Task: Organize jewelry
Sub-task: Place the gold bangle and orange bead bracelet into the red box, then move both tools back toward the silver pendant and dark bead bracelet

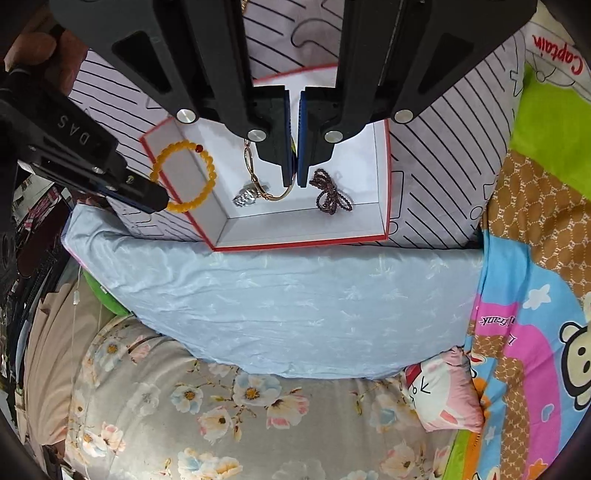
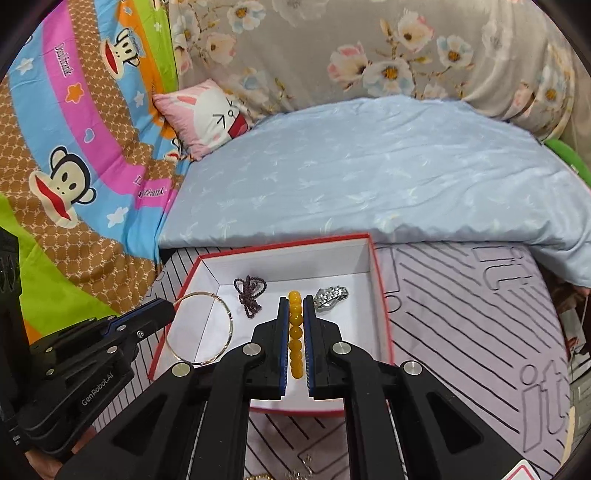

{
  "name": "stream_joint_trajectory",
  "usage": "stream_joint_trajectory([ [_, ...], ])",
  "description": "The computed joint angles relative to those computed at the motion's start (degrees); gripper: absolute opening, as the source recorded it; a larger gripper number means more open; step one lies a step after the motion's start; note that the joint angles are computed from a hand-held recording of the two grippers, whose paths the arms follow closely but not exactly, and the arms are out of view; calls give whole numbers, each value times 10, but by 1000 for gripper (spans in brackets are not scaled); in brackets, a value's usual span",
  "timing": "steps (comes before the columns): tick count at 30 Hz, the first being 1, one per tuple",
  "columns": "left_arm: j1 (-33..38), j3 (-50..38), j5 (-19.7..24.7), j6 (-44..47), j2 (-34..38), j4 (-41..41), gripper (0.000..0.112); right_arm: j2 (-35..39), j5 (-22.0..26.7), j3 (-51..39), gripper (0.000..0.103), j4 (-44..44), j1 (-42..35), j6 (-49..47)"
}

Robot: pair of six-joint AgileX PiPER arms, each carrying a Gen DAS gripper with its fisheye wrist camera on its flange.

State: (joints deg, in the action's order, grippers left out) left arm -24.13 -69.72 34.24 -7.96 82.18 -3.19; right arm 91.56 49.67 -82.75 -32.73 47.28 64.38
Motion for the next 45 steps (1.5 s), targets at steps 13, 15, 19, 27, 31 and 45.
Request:
stream_joint_trajectory([
  [13,15,-23,-31,-5,100,23,2,113,-24,-41,7,61,-55,-76],
  [15,10,-25,-34,-46,104,64,8,114,-15,-39,15,44,-53,-61],
  [19,6,-18,-40,-88,101,110,38,87,-18,-8,31,9,-44,-18],
  [27,-5,-3,-32,-125,75,150,38,39,8,22,38,-36,-9,37],
  [31,-6,16,-26,-120,43,143,39,5,29,46,39,-59,21,71],
  [45,-54,154,8,-172,-125,176,44,-115,148,181,39,-106,179,227],
])
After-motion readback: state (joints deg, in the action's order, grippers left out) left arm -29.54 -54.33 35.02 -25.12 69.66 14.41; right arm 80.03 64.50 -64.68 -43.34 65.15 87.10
